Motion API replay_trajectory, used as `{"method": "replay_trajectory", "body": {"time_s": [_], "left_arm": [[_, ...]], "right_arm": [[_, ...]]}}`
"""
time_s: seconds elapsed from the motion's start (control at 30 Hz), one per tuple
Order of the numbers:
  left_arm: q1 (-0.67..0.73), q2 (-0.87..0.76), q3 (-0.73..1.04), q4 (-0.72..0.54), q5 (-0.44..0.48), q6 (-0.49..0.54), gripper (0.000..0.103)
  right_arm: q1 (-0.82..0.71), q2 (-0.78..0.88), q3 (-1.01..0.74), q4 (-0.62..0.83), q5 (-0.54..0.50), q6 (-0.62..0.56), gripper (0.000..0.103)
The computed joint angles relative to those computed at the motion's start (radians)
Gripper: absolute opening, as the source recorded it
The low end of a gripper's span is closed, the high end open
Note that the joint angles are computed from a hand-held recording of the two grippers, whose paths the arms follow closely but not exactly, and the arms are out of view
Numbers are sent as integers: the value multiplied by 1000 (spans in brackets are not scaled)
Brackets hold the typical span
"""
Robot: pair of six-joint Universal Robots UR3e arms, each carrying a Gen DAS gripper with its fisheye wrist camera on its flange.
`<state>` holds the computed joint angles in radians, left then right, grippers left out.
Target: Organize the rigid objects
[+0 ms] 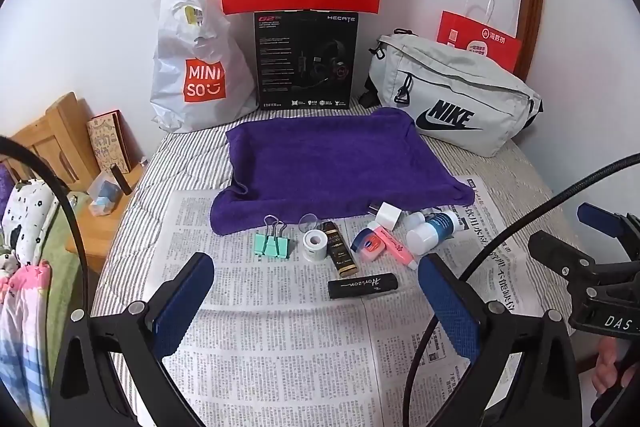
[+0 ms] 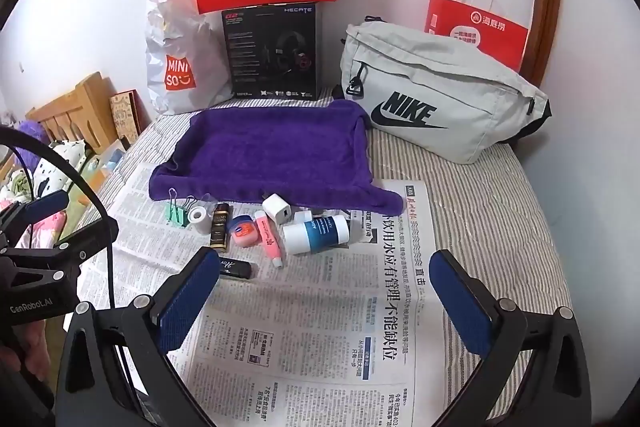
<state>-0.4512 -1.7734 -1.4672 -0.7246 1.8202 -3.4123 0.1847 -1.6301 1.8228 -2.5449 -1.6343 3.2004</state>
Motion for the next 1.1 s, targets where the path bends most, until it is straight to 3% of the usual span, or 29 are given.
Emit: {"method": "replay_trajectory", "body": {"time_s": [1.1], "left_arm": [[42,74,-141,51,-28,-13,103]], "right_arm": [[12,-7,0,15,-19,11,103]]}}
